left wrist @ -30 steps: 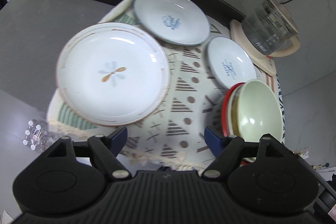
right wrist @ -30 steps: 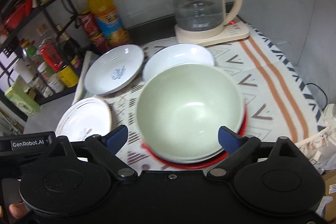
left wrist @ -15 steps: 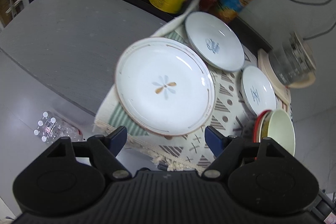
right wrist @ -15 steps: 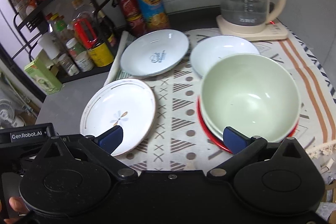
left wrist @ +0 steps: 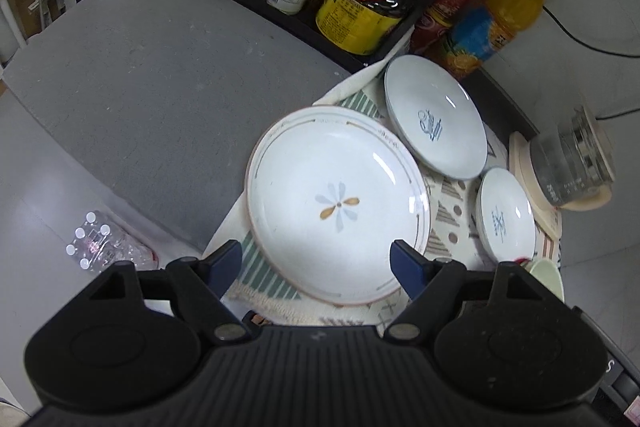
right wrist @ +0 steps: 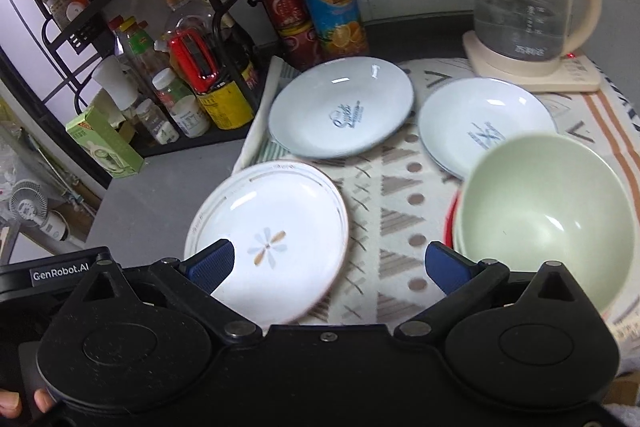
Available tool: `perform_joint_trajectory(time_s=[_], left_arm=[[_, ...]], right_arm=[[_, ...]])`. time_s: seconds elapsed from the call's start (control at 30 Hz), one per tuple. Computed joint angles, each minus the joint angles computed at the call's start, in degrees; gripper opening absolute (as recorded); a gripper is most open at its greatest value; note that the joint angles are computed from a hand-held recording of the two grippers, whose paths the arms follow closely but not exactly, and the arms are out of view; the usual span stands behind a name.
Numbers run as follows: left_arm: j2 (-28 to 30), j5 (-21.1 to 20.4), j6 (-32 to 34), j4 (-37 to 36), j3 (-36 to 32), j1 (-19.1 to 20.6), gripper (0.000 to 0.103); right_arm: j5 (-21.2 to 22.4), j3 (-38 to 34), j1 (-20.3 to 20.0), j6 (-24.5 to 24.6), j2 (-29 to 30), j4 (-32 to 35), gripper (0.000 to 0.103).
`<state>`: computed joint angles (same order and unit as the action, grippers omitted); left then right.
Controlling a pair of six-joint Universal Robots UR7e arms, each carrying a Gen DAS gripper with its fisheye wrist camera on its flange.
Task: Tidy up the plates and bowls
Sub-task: 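Withdraw both tools up and away from the bowl stack, then move both tools to the 'Sweet' white plate rim and close them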
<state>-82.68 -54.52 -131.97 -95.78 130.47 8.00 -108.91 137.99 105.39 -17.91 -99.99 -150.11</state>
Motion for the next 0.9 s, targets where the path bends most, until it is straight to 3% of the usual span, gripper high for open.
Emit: perform_joint_trajectory(time_s=[0.4, 0.6, 0.9], left_arm=[[0.3, 8.0, 6.9, -7.1, -1.1, 8.6, 0.079], [2.7, 11.8, 12.6, -15.4, -1.3, 13.9, 0.075], [8.4, 14.4, 23.0, -33.1, -0.9, 21.9, 0.045]], right_arm=[[3.4, -8.4, -2.6, 4.5, 11.8, -1.0, 0.1], [2.9, -13.2, -3.9, 7.8, 17.4, 0.1, 0.086], [4.1, -19.9, -7.1, 15.1, 24.2, 5.2, 0.057]])
